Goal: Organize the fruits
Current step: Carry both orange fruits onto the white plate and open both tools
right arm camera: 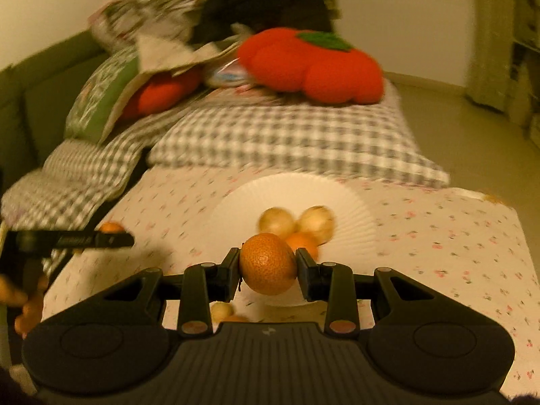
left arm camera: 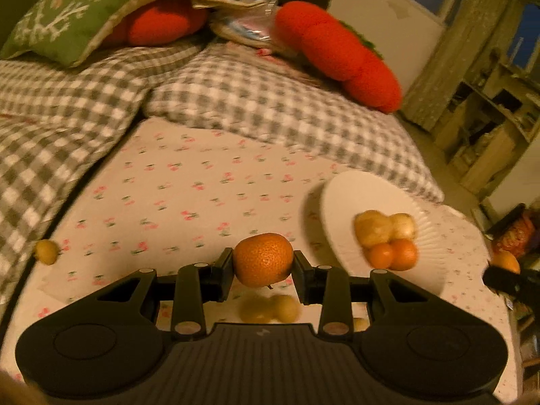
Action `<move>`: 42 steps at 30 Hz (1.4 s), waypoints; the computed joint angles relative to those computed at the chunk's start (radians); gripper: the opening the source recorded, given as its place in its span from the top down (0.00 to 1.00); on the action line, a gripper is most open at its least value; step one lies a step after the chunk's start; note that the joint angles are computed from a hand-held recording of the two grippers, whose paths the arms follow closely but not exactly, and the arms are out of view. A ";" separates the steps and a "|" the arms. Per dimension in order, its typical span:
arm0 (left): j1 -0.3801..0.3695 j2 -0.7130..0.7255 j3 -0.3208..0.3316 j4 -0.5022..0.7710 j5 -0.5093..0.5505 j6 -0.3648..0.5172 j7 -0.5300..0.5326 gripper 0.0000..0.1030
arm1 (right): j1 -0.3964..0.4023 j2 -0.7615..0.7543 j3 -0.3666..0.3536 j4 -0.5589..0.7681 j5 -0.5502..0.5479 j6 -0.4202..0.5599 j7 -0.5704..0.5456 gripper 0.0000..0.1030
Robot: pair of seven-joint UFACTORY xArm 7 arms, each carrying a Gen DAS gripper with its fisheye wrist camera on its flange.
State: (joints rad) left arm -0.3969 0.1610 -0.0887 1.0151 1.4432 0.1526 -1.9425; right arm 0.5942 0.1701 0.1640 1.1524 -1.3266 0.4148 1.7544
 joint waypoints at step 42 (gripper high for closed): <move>-0.367 0.328 0.316 0.307 -0.381 -0.131 0.482 0.78 | 0.076 0.196 -0.146 0.118 0.332 -0.095 -0.276 0.69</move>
State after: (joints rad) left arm -0.7640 0.4890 0.2270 1.3217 1.0626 0.0211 -1.4608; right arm 0.6702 0.3661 0.0183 1.2703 -0.9942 0.3196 1.4782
